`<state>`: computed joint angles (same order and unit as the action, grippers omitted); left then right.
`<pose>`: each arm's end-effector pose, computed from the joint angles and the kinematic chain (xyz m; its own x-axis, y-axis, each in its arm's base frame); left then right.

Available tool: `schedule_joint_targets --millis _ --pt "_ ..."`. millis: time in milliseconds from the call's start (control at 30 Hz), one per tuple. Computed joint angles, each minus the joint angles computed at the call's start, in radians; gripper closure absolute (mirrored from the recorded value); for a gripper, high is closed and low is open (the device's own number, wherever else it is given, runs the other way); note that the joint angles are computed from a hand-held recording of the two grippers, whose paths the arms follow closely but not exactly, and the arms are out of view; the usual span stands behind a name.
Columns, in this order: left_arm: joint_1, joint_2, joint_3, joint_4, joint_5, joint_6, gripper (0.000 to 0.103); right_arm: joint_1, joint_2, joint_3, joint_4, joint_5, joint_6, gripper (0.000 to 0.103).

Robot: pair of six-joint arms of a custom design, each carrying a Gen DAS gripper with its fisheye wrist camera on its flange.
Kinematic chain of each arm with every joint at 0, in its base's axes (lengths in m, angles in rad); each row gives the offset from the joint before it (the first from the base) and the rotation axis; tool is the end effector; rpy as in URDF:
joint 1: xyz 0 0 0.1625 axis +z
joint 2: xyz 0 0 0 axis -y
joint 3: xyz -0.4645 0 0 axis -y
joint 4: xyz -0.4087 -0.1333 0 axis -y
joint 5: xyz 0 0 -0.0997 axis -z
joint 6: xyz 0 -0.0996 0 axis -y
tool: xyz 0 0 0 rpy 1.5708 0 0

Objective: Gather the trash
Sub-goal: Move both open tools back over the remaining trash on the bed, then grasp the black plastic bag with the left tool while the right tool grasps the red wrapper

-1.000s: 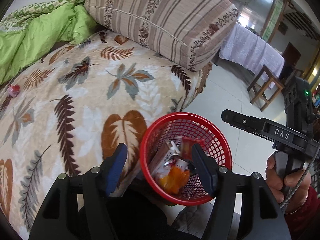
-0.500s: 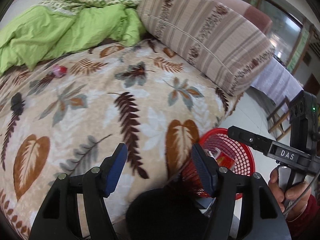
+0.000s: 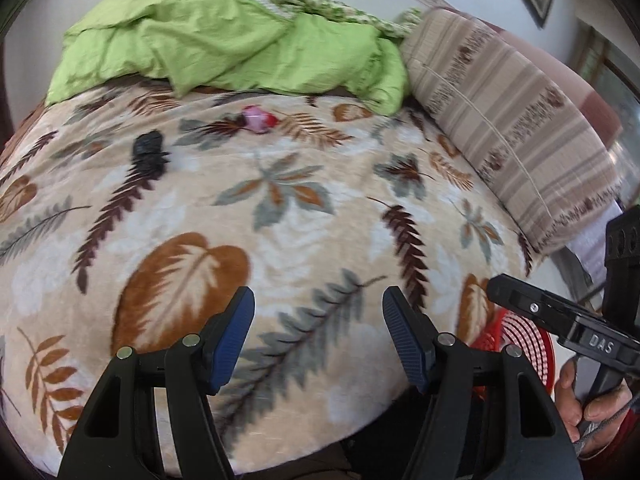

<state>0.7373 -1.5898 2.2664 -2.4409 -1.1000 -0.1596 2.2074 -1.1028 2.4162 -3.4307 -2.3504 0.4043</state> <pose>-0.1944 -0.4177 0.3031 -0.7707 0.4886 -0.4089 0.6118 0.7469 -0.2606 0.3098 -0.3126 0.1731 -0.9252 0.1517 0.3477 -0.1565 0.6824 -0.7141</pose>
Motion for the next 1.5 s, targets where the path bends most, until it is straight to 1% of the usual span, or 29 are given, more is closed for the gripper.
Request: schedule_joint_targets --millis 100,267,400,467,533,600,633,800,900,967,1000,1033,1067,1133,1200,1233,1333,1433,1467,1500 --pt "0.048 0.009 -0.029 -0.018 0.026 0.003 0.037 -0.016 0.031 -0.045 0.009 0.043 -0.034 0.041" --pt "0.119 0.060 -0.095 -0.061 0.091 0.027 0.037 -0.042 0.078 -0.129 0.050 0.079 -0.104 0.041" --pt "0.179 0.135 -0.170 -0.110 0.140 0.055 0.037 -0.071 0.096 -0.186 0.082 0.102 -0.154 0.041" --pt "0.215 0.185 -0.217 -0.144 0.143 0.071 0.037 -0.091 0.107 -0.218 0.092 0.111 -0.180 0.041" --pt "0.243 0.237 -0.262 -0.169 0.171 0.079 0.037 -0.110 0.116 -0.244 0.096 0.126 -0.196 0.041" --pt "0.280 0.292 -0.317 -0.184 0.167 0.085 0.037 -0.138 0.123 -0.272 0.106 0.149 -0.204 0.041" --pt "0.295 0.322 -0.345 -0.190 0.177 0.084 0.037 -0.153 0.127 -0.287 0.112 0.159 -0.205 0.041" --pt "0.360 0.440 -0.464 -0.199 0.163 0.103 0.037 -0.209 0.154 -0.367 0.151 0.179 -0.225 0.041" --pt "0.380 0.498 -0.513 -0.208 0.168 0.118 0.037 -0.238 0.182 -0.432 0.166 0.189 -0.264 0.041" --pt "0.390 0.533 -0.537 -0.226 0.186 0.134 0.038 -0.261 0.203 -0.485 0.194 0.200 -0.294 0.041" --pt "0.395 0.543 -0.545 -0.232 0.186 0.142 0.040 -0.275 0.216 -0.512 0.198 0.211 -0.310 0.040" --pt "0.400 0.551 -0.550 -0.242 0.179 0.151 0.049 -0.288 0.228 -0.536 0.199 0.220 -0.325 0.039" --pt "0.406 0.556 -0.555 -0.248 0.163 0.157 0.055 -0.301 0.243 -0.565 0.211 0.227 -0.339 0.038" --pt "0.411 0.559 -0.551 -0.268 0.139 0.168 0.063 -0.328 0.272 -0.622 0.239 0.247 -0.352 0.037" --pt "0.406 0.559 -0.537 -0.302 0.148 0.191 0.065 -0.354 0.302 -0.682 0.271 0.272 -0.366 0.037" --pt "0.405 0.558 -0.529 -0.319 0.149 0.202 0.065 -0.366 0.318 -0.713 0.293 0.281 -0.363 0.037" --pt "0.406 0.555 -0.514 -0.354 0.145 0.217 0.066 -0.399 0.352 -0.773 0.310 0.334 -0.355 0.037" --pt "0.408 0.556 -0.508 -0.375 0.141 0.228 0.066 -0.427 0.390 -0.831 0.327 0.377 -0.329 0.037" --pt "0.408 0.557 -0.507 -0.381 0.140 0.230 0.066 -0.431 0.401 -0.847 0.338 0.381 -0.326 0.037" --pt "0.409 0.559 -0.507 -0.386 0.140 0.232 0.066 -0.434 0.417 -0.868 0.349 0.369 -0.323 0.037"
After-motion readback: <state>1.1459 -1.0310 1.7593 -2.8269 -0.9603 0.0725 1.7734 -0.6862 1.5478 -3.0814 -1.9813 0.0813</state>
